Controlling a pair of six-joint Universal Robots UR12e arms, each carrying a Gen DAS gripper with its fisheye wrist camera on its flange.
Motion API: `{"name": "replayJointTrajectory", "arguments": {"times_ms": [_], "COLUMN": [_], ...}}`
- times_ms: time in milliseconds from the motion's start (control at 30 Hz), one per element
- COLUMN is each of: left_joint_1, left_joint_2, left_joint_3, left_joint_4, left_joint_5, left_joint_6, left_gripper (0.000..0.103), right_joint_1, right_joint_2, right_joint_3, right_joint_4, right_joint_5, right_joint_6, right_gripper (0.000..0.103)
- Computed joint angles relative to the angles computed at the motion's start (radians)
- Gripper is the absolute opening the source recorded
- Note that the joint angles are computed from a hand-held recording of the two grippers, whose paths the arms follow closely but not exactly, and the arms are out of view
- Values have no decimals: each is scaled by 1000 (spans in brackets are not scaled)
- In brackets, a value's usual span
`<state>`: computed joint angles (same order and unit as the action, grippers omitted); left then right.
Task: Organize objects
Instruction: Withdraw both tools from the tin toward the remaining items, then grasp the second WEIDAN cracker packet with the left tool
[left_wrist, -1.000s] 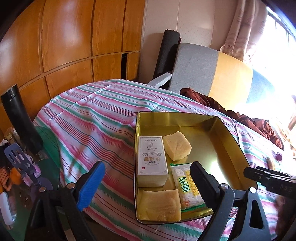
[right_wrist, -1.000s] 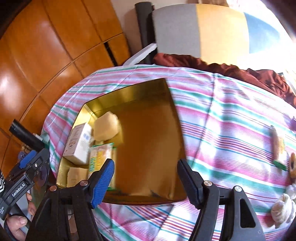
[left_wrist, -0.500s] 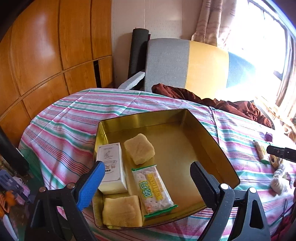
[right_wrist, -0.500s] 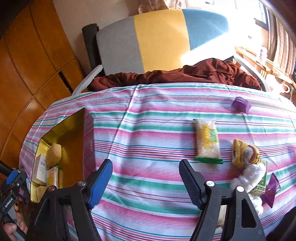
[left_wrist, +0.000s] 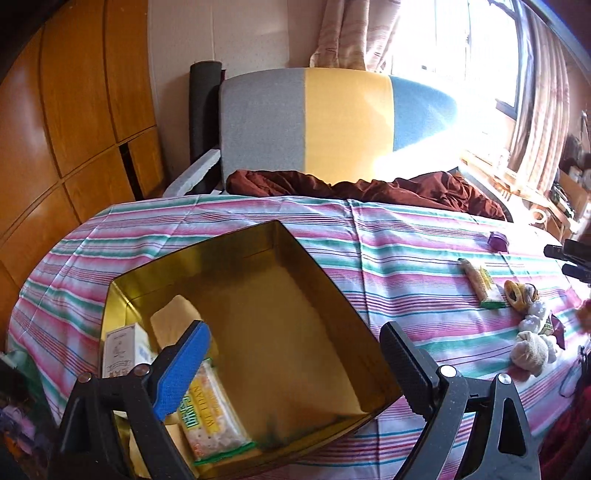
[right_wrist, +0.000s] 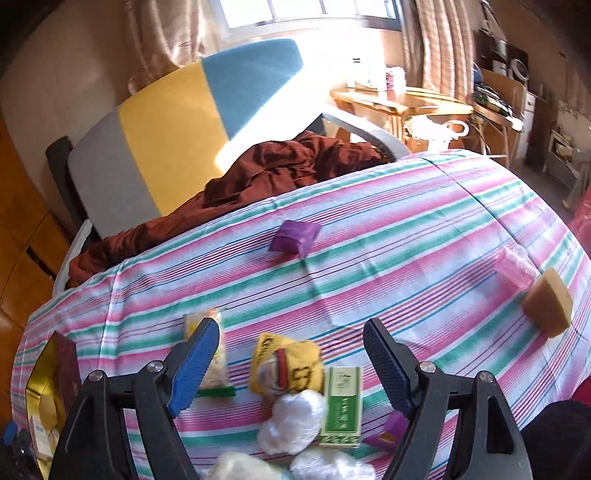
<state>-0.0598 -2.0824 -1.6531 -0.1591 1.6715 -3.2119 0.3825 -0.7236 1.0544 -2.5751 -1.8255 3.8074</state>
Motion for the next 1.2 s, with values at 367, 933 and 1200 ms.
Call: {"name": "replayJointTrajectory", "arguments": {"times_ms": [367, 933, 1200], "left_joint_1": [-59, -166, -194], "left_joint_2": [-101, -369, -487], "left_joint_3": [178, 622, 817], "left_joint_4": [-161, -512, -661], "left_joint_5": [-112, -186, -149], "left_joint_6": [42, 66, 66], "left_gripper": [94, 84, 64], "right_joint_1": [-53, -66, -71], "right_joint_2": [-55, -43, -43], "right_joint_3": [136, 129, 131], "right_joint_4": [-71, -98, -96], "right_joint_5": [87, 202, 224], "right_joint_6": [309, 287, 291], "right_gripper": [82, 82, 82]}}
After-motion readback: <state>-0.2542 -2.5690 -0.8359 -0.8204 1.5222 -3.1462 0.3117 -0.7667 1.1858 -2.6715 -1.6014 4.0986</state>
